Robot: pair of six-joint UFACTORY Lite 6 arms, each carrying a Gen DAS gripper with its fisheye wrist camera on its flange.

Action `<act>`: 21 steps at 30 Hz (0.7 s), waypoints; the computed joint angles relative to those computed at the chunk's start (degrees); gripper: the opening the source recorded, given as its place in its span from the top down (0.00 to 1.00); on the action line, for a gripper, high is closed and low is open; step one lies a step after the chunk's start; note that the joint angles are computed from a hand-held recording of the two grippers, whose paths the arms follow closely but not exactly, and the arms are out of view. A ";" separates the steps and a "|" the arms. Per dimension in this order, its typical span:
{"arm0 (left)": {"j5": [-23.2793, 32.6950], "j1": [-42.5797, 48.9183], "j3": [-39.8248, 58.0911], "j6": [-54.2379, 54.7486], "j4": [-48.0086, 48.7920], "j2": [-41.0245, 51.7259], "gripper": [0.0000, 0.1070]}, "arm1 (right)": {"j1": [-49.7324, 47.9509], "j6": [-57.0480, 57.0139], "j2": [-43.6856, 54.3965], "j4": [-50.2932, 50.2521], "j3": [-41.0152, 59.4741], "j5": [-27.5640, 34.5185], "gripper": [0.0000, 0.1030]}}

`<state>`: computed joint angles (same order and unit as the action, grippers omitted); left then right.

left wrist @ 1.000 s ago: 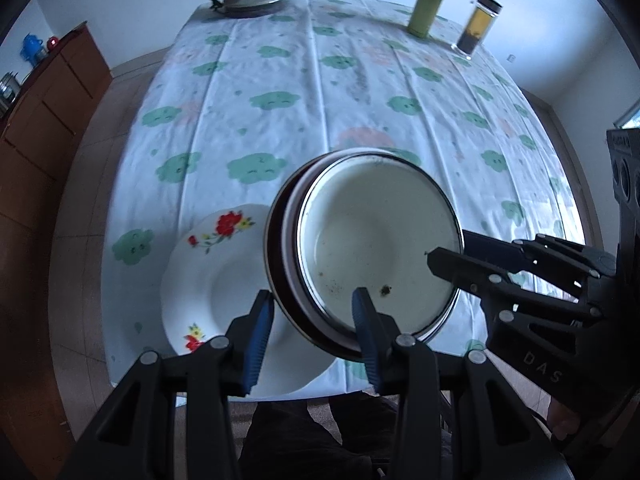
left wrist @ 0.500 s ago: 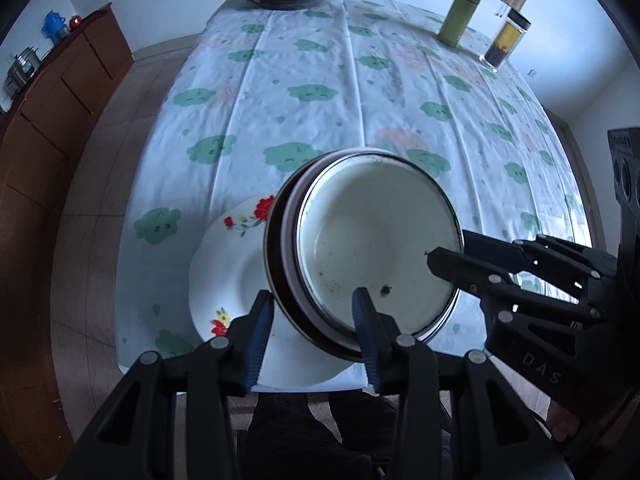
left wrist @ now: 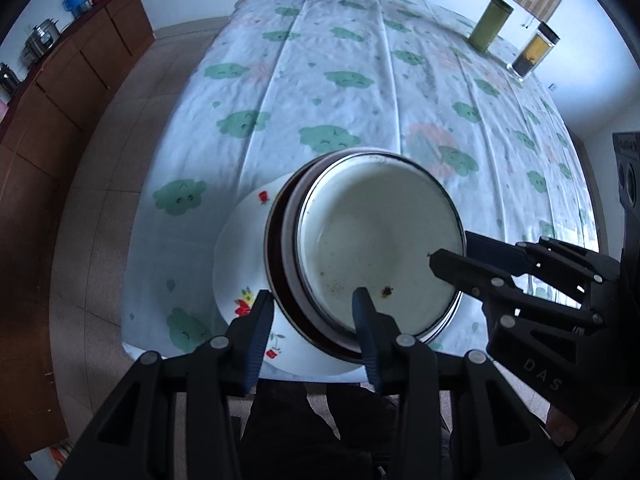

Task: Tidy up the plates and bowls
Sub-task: 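Lift and carry the bowl stack with both grippers to the red-flower plates, then lower the bowl stack onto the red-flower plate with both grippers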

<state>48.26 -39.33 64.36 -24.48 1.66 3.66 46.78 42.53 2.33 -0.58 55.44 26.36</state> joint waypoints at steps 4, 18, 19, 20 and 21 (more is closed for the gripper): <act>-0.15 0.87 -1.35 -0.31 0.17 -0.49 0.63 | 0.32 -2.18 2.37 1.79 1.45 -0.39 0.72; -1.75 3.76 -6.19 1.77 -1.63 -2.06 0.63 | 2.28 -3.38 6.96 4.02 3.67 -1.42 0.72; -1.86 4.07 -6.36 2.08 -1.90 -2.02 0.63 | 2.42 -2.96 7.24 3.62 3.96 -1.35 0.72; -2.15 4.42 -6.72 2.50 -2.21 -2.07 0.63 | 2.48 -2.79 7.59 3.49 4.24 -1.31 0.72; -2.44 4.59 -6.93 2.72 -2.31 -2.07 0.63 | 2.59 -2.53 7.88 3.36 4.43 -1.29 0.72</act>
<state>45.81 -34.75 57.43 -21.76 -0.65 1.59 49.37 40.00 10.21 2.78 59.86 25.07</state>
